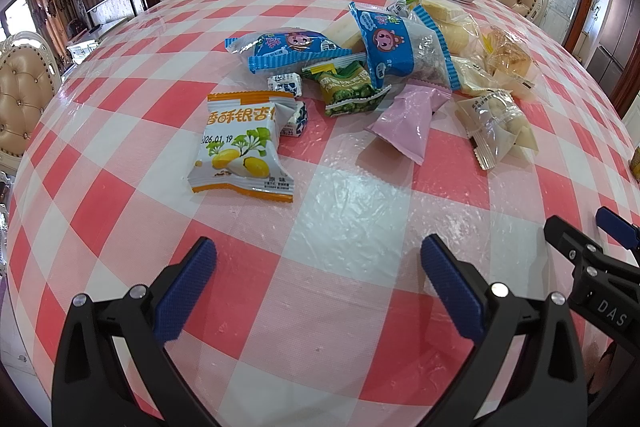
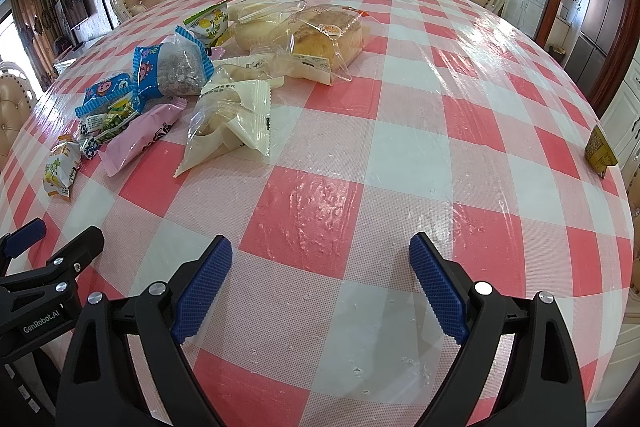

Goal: Organize snacks

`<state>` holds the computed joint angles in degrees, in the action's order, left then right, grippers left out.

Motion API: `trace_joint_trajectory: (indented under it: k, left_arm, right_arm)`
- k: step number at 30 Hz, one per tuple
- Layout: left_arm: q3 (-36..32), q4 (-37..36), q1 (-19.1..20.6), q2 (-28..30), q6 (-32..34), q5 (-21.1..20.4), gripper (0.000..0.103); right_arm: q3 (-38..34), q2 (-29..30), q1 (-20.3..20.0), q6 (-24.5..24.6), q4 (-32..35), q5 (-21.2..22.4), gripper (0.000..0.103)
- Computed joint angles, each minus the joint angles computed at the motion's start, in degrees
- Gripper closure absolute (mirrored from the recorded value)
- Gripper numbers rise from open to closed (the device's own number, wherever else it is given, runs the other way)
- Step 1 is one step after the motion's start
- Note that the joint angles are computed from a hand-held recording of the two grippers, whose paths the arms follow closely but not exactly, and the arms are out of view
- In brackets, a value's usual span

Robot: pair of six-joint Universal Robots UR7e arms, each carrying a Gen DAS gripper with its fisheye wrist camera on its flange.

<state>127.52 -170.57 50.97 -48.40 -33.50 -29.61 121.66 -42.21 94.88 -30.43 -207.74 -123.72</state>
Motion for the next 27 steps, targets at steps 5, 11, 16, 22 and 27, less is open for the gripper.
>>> trace_joint_trajectory:
  k: [5,11,16,22,27]
  left_arm:
    - [0.0,0.0,0.0,0.0,0.0,0.0,0.001]
    - [0.15,0.38,0.06,-0.53,0.56,-0.55,0.001]
    - [0.13,-0.29,0.17,-0.16,0.91,-0.4,0.001]
    - [1.84,-4.27,-0.92,-0.05,4.42,-2.27,0.001]
    - [3.83,-10.99,-2.96,1.12,6.57,-1.61,0.001]
  right_arm:
    - [4.23,-6.16,-3.04,-1.36,1.1,7.65,0.015]
    - [7.27,-16.31,-11.16,-2.18,-6.81,13.16,0.015]
    - [1.04,-22.47,-18.55,0.32,-0.75,14.86,0.015]
    - [-9.17,-20.42,-19.71,0.39,12.3,11.17,0.015]
    - [-15.55,-14.65,-18.78,-0.38,16.77,4.5,0.03]
